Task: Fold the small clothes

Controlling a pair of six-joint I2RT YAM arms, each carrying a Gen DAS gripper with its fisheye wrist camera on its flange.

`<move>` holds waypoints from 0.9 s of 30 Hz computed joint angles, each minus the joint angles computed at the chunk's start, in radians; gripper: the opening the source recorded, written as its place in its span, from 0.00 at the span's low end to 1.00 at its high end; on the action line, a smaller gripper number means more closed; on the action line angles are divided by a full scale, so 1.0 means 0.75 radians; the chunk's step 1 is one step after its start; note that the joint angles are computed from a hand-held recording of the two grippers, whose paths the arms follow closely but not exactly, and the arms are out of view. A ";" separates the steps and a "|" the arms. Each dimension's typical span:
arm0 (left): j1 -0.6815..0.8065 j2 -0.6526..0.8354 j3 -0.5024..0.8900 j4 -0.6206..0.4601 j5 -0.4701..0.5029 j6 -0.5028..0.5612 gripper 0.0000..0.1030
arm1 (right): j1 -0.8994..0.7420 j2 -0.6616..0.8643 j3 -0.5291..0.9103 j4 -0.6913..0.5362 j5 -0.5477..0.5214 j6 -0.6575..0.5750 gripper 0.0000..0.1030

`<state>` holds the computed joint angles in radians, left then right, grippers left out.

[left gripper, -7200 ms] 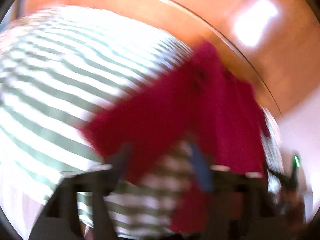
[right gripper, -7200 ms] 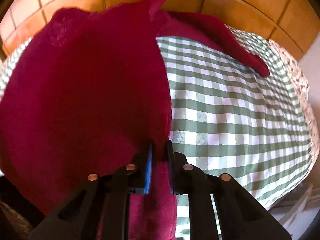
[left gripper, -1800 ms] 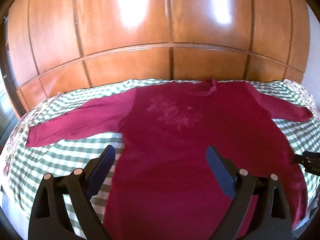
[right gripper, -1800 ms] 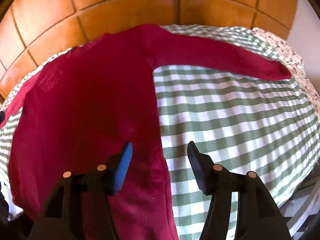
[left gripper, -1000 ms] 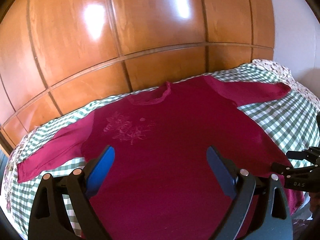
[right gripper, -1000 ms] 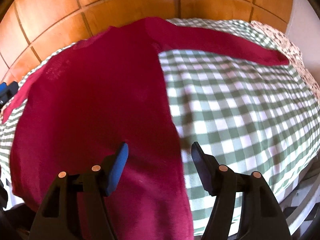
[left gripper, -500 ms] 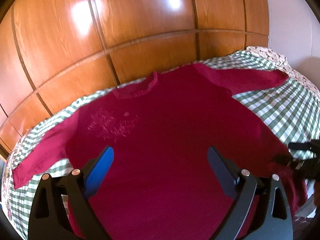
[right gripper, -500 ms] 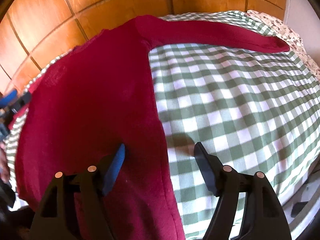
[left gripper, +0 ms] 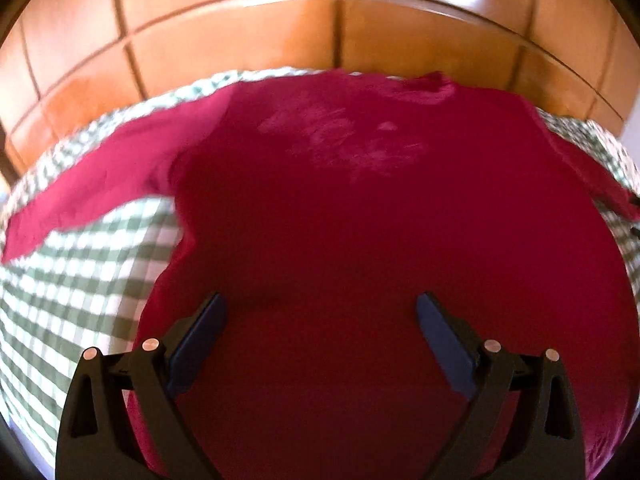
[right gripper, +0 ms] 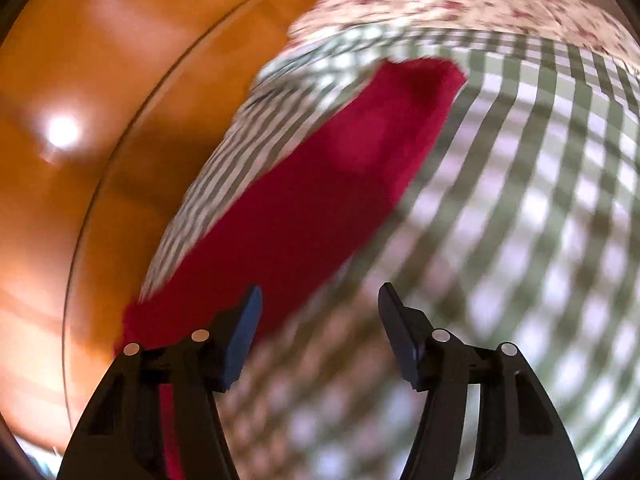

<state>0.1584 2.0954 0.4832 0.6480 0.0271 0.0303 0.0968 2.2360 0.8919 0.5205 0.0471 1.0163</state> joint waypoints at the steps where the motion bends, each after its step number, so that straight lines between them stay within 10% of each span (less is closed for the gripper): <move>1: 0.027 0.017 0.010 -0.001 0.038 -0.003 0.94 | -0.046 0.047 0.074 -0.037 -0.008 0.014 0.48; 6: 0.012 0.061 0.012 0.048 0.025 -0.002 0.97 | -0.145 0.170 0.349 -0.245 0.026 0.014 0.09; 17: 0.116 -0.040 0.002 -0.067 0.206 0.022 0.94 | 0.118 -0.049 0.585 -0.431 0.092 -0.448 0.06; 27: 0.324 -0.168 0.035 -0.258 0.483 0.040 0.86 | 0.576 0.395 1.508 -0.846 -0.008 -0.677 0.06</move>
